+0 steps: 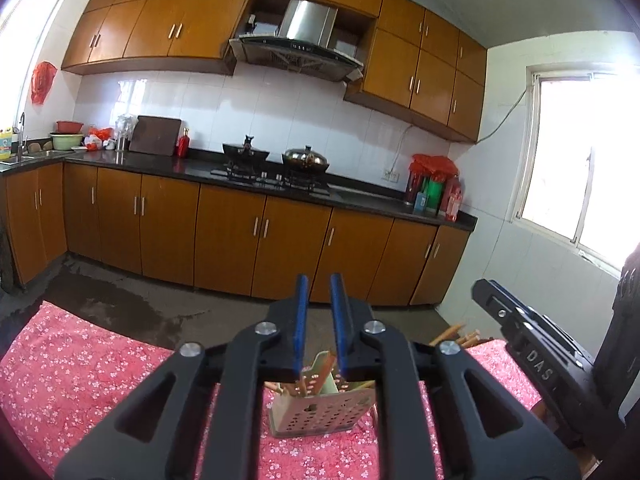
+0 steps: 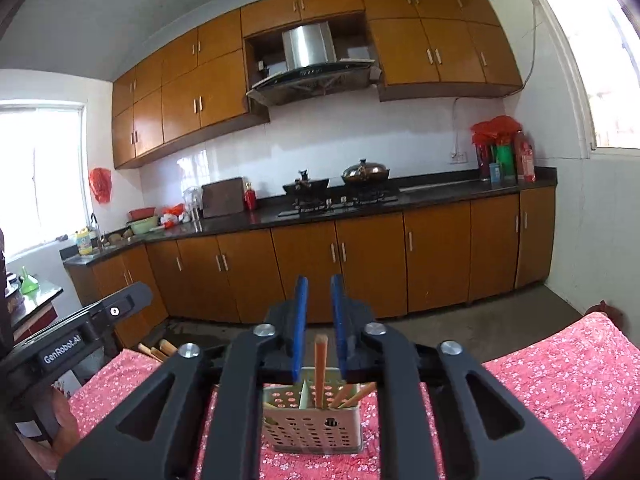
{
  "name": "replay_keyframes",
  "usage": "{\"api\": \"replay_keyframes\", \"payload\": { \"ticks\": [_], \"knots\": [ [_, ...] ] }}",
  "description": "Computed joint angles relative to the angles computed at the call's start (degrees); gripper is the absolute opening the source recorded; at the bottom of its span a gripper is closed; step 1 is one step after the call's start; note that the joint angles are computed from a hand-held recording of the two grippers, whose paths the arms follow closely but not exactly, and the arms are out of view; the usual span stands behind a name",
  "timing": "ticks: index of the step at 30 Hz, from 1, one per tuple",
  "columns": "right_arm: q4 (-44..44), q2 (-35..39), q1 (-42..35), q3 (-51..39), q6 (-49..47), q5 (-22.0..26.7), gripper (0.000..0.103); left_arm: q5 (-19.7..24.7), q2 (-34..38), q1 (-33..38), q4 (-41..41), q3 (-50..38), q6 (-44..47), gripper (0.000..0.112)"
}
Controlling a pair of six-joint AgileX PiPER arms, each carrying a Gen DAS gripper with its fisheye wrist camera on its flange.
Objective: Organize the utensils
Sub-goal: 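Open both tools to release the chopsticks into the holder, then grasp the last chopstick with the right tool while the left tool grasps the other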
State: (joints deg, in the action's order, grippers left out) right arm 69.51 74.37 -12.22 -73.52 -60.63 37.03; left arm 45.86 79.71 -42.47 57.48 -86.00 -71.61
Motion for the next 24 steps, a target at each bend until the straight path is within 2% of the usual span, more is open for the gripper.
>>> {"api": "replay_keyframes", "payload": {
  "ticks": [3, 6, 8, 10, 15, 18, 21, 24],
  "knots": [
    [0.5, -2.0, -3.1, 0.5, 0.2, 1.0, 0.024, 2.3, -3.2, -1.3, 1.5, 1.6, -1.1, 0.023],
    [0.4, -4.1, -8.1, 2.8, -0.4, 3.1, 0.030, 6.8, -7.2, -2.8, 2.5, 4.8, -1.1, 0.029],
    [-1.5, -4.6, -11.3, 4.7, -0.6, 4.0, 0.034, 9.7, -10.2, -3.2, 2.7, 8.6, -1.2, 0.030],
    [-4.8, -4.2, -13.6, 7.2, -0.8, 4.4, 0.034, 12.0, -13.2, -2.5, 2.1, 13.4, -1.6, 0.030],
    [-14.7, 0.1, -14.4, 13.6, 0.9, 4.6, 0.034, 10.3, -17.1, 4.1, -6.1, 25.0, -0.3, 0.030],
    [-18.5, 3.4, -13.3, 17.7, 1.6, 7.7, 0.034, 6.7, -17.3, 6.7, -10.7, 31.5, 0.4, 0.030],
    [-19.9, 4.5, -10.7, 21.3, 1.0, 7.8, 0.032, 2.5, -16.6, 6.5, -13.9, 36.9, -0.6, 0.030],
    [-21.2, 4.0, -7.2, 25.2, 0.9, 5.2, 0.032, -0.1, -15.6, 4.7, -14.4, 39.6, -2.9, 0.030]
  ]
}}
